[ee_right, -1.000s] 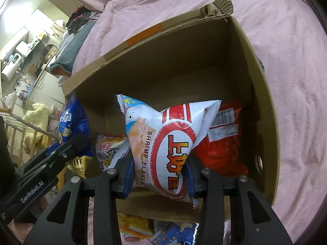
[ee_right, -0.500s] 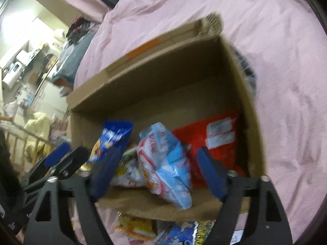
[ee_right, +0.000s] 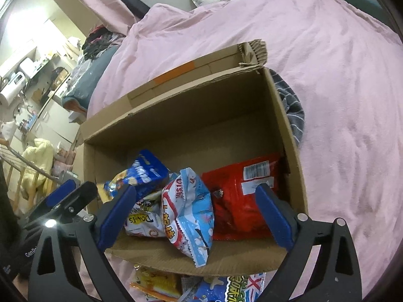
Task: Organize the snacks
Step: 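Open both grippers to drop the bags and withdraw from the box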
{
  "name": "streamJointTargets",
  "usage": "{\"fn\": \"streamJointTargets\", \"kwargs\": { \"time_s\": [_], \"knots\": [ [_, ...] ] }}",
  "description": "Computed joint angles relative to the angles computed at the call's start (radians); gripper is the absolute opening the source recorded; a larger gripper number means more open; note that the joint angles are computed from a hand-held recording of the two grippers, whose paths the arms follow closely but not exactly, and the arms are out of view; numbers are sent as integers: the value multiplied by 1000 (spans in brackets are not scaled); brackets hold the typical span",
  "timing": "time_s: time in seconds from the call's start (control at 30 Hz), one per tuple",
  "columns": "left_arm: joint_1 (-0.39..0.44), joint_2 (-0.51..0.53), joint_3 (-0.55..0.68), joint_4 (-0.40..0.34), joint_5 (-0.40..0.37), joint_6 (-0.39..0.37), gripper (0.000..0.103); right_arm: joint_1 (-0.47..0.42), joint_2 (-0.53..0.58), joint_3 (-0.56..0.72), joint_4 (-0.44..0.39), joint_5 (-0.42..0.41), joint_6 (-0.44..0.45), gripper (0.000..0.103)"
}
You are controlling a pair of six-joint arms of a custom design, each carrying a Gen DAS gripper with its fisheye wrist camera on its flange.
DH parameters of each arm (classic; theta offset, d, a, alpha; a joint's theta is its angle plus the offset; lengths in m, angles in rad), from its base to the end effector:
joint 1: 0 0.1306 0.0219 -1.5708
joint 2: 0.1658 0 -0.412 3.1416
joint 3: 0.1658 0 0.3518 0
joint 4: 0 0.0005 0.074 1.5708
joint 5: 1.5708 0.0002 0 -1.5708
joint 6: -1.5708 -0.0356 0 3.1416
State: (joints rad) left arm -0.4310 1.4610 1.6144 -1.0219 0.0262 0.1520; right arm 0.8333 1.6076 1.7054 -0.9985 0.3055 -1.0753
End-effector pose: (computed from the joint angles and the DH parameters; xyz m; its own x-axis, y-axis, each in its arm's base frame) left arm 0.4203 -0.1948 0.5119 -0.7511 0.1788 -0.6355 0.3230 0.9391 -0.1176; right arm 0.3592 0.3787 0.4838 -0.7611 0.4100 -0.5027 0.1878 0.8810 0.4343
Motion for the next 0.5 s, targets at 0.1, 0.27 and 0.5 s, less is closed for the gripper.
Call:
{"fn": "streamJointTargets", "kwargs": {
  "time_s": [0.1, 0.27, 0.5],
  "knots": [
    [-3, -19, -17, 12, -11, -4, 84, 8, -19, -8, -1, 26, -6, 98],
    [-9, -59, -55, 18, -35, -21, 84, 35, -63, -37, -11, 66, -29, 98],
    [-9, -126, -105, -1, -34, -28, 84, 84, -118, -58, -48, 121, -55, 98]
  ]
}}
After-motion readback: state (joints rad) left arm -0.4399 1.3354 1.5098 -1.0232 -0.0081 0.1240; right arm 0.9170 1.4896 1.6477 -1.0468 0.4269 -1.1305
